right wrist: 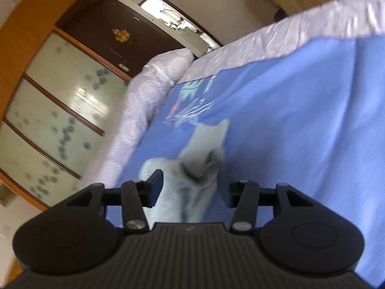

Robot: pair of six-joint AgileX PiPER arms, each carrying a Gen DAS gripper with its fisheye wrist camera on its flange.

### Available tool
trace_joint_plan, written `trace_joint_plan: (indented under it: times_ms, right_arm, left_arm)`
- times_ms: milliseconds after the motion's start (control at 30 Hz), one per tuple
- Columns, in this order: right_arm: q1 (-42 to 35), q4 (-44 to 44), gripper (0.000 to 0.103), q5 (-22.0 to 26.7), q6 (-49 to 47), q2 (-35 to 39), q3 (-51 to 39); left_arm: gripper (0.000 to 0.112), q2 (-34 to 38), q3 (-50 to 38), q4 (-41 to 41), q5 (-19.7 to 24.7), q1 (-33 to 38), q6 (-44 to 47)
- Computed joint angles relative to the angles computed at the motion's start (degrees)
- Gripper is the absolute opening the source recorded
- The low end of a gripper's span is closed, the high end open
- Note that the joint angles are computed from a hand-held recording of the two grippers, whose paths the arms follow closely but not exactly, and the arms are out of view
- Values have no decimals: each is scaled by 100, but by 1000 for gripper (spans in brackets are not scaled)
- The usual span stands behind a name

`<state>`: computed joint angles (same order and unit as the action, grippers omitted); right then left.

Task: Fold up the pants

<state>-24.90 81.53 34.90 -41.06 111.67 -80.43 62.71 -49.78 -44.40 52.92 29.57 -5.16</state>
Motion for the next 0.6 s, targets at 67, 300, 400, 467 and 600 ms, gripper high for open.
trace_joint_plan:
  times_ms: [67,300,400,467,600]
  right_arm:
    - [61,244,55,225,339,216,-216]
    - [422,-2691,5,60,4007,1366,-2606]
    - [615,-3596,5,-81,4521,1568,-3634]
    - [767,-4348,11,176,4994,1928,-4651]
    - [977,-5714,54,531,5536,2463,-5934]
  left_arm:
    - [57,185,91,-71,-125,-204,27]
    - [57,891,77,10,-630,-820,-120]
    - [57,972,155,29,-692,-841,-52]
    - [57,1046,201,3,-729,-825,-26]
    - [57,1068,227,-139,-737,-762,121]
